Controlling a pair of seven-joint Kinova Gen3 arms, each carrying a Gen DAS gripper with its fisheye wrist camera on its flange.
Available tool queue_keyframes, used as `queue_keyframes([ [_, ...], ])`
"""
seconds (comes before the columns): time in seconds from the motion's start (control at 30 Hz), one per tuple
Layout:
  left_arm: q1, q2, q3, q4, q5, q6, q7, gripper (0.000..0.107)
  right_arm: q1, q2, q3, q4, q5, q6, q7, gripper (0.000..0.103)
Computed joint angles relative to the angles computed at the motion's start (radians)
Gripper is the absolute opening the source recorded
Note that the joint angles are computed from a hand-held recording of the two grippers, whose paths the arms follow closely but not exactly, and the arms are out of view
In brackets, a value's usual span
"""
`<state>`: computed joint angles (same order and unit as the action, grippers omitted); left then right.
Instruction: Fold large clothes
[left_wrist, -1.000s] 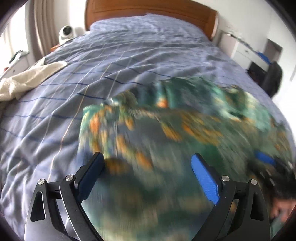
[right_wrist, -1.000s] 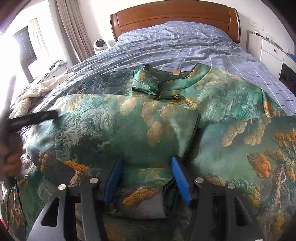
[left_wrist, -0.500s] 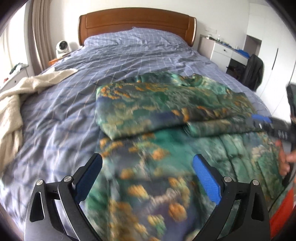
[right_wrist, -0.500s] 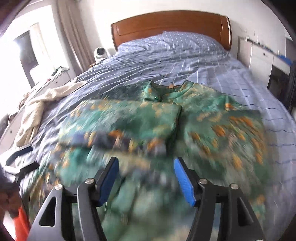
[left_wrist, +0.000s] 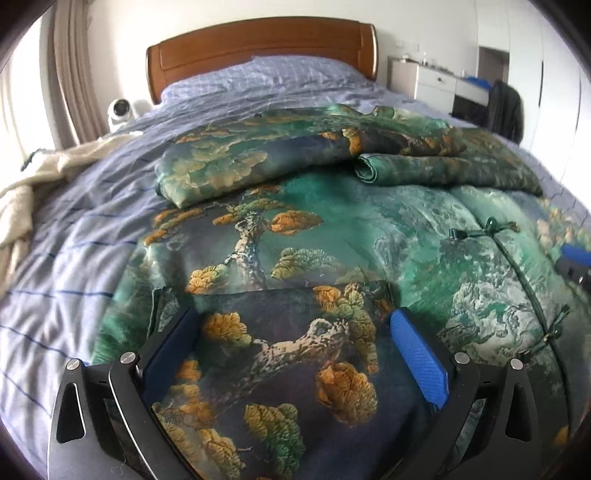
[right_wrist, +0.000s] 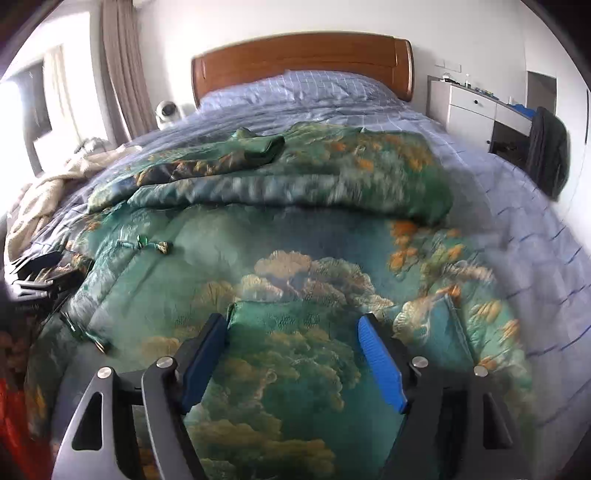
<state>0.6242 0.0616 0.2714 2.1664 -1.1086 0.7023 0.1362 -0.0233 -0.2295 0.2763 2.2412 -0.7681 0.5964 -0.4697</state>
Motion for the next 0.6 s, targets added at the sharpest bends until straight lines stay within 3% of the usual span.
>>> queue_keyframes([
  [0.1, 0.002, 0.002, 0.001, 0.006, -0.023, 0.000, 0.027, 0.103, -0.066, -0.026, 0.032, 0.058, -0.066, -0.094, 0.089, 0.078],
  [0.17, 0.009, 0.009, 0.003, 0.006, -0.036, 0.013, 0.039, 0.103, -0.052, -0.020, 0.008, 0.059, -0.069, -0.107, 0.091, 0.079],
  [0.23, 0.011, 0.012, 0.001, 0.006, -0.042, 0.014, 0.044, 0.103, -0.076, -0.015, 0.043, 0.059, -0.086, -0.099, 0.111, 0.079],
  [0.37, 0.066, 0.012, -0.056, -0.036, 0.066, 0.040, -0.058, 0.103, -0.081, -0.030, 0.049, 0.068, -0.063, -0.101, 0.086, 0.079],
  [0.5, -0.007, -0.037, 0.034, -0.084, 0.229, 0.115, -0.174, 0.102, 0.043, -0.020, -0.057, -0.025, 0.097, 0.034, -0.075, 0.079],
  [0.6, 0.077, -0.168, -0.033, -0.071, 0.322, 0.188, -0.222, 0.102, 0.023, -0.072, 0.022, -0.105, 0.170, 0.156, -0.179, 0.079],
])
